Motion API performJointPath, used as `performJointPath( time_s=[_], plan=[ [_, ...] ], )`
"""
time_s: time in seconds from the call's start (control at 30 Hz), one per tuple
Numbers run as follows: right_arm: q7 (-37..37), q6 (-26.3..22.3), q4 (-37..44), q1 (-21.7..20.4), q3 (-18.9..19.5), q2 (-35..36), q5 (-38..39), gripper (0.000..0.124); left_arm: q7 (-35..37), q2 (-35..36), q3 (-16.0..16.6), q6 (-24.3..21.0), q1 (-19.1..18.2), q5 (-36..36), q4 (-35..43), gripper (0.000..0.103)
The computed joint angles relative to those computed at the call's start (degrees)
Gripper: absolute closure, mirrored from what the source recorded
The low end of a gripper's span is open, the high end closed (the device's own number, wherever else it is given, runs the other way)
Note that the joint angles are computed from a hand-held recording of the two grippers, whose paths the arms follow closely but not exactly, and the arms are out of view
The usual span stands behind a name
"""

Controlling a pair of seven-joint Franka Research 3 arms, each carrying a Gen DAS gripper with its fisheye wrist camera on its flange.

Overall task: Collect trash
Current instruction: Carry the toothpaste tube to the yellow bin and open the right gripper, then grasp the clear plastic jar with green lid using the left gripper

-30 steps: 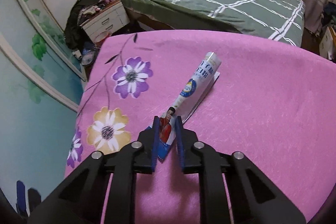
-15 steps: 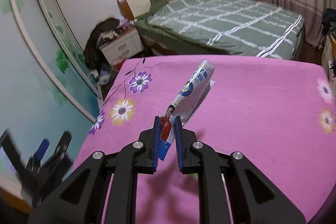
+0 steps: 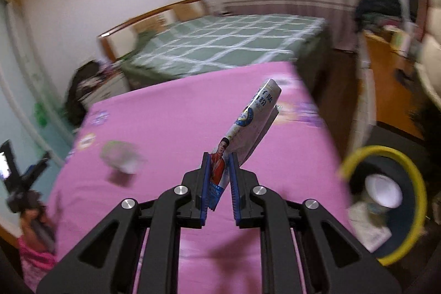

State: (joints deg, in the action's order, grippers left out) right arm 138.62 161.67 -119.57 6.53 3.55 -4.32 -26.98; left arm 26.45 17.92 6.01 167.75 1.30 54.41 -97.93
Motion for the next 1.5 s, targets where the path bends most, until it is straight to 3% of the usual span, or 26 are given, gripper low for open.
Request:
performJointPath(
  time_s=[0.27,0.53,0.73,0.87,1.0,1.2,1.37,1.5],
  plan=[
    [2.77,-3.89,-8.74,-6.81,-2.06,-4.70,0.89,0.110,4.64,-0.11,-0.92,3.65,0.30,-2.46,-0.89,0.005],
    [4.39,-3.95,-11.47,-9.68,-2.35,-4.44,1.32,0.101,19.39,-0.43,-5.56,5.16,1.37,-12.88,-2.06,0.005],
    [6.66,1.70,-14.09,-12.04,-0.72,-6.56,-0.86,0.095,36.78,-0.23,-14.71,4.52,5.09,-28.65,-2.68,0.005],
    [7.88,4.46,-12.17,-12.90,1.09,-5.48,-3.71,0.091,45.75,1.10,-18.24,2.83,4.59,-35.11,-1.04,0.005],
    [4.77,6.61,-7.57,-10.77,0.65,-1.44,-2.82,0.088,54.96,2.99,-22.35,-1.20,4.68,-42.33,1.88,0.005],
    [9.25,8.06,-1.67,-6.91,-1.46,4.49,-9.26,0.087,56.90,5.43,-18.69,-4.08,-1.41,-44.13,6.26,0.005],
    [5.97,4.83,1.01,-2.59,-3.69,6.92,-6.42,0.087,58.55,8.57,-17.14,-7.72,-3.78,-43.83,10.74,0.005],
    [8.64,5.20,1.26,-0.36,-5.95,6.99,-9.43,0.082,59.32,11.05,-16.88,-11.05,-4.38,-44.52,14.24,0.005]
  ],
)
